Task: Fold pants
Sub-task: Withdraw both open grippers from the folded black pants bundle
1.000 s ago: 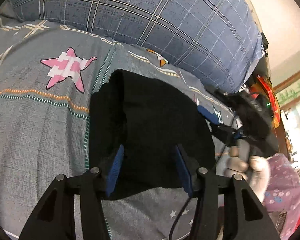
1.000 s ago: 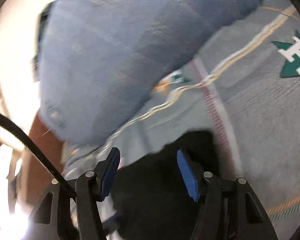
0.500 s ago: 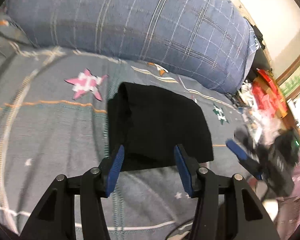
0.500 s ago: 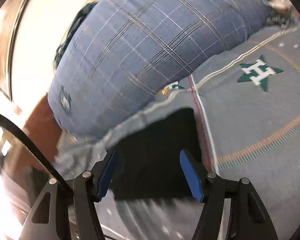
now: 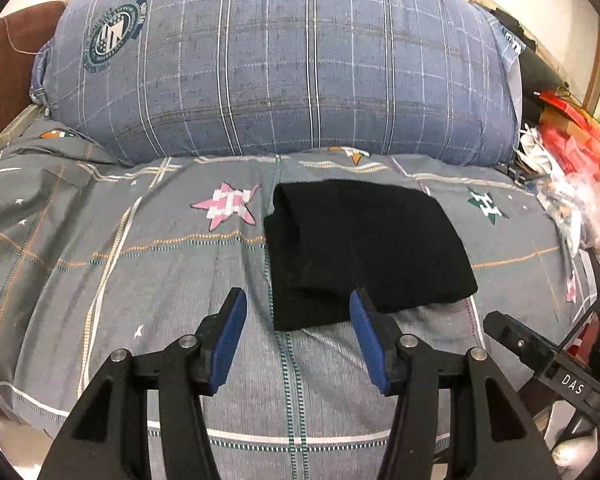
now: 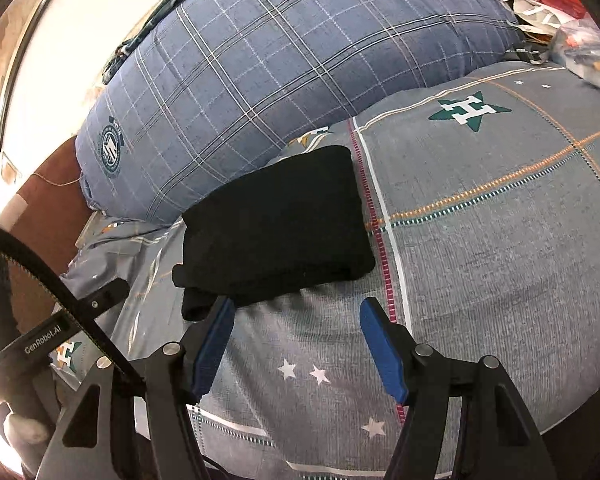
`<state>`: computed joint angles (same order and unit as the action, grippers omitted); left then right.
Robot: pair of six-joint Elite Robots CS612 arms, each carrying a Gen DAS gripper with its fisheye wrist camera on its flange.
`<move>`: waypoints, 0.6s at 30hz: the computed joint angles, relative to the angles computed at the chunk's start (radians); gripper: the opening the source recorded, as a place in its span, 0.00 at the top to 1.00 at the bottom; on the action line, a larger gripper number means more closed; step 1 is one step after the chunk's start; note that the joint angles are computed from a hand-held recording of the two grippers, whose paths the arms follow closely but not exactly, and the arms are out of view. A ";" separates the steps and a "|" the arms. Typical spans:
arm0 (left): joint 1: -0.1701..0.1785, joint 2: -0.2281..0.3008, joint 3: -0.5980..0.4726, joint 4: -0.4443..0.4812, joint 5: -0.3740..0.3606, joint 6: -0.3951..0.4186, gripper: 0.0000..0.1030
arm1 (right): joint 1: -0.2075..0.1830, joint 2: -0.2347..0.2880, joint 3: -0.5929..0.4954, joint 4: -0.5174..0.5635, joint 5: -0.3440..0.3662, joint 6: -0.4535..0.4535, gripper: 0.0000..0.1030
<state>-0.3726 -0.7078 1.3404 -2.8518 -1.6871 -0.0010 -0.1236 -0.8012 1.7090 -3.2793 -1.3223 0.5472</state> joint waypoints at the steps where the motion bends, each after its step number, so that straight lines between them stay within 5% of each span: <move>1: -0.001 0.000 -0.002 0.007 0.001 0.000 0.49 | 0.001 0.001 -0.003 0.003 0.002 0.003 0.32; 10: -0.018 0.006 -0.001 -0.008 0.091 0.017 0.48 | 0.006 0.018 -0.022 0.041 0.009 -0.009 0.32; 18: -0.020 0.021 -0.018 -0.013 0.099 0.030 0.45 | 0.007 0.036 -0.052 0.083 0.013 -0.026 0.32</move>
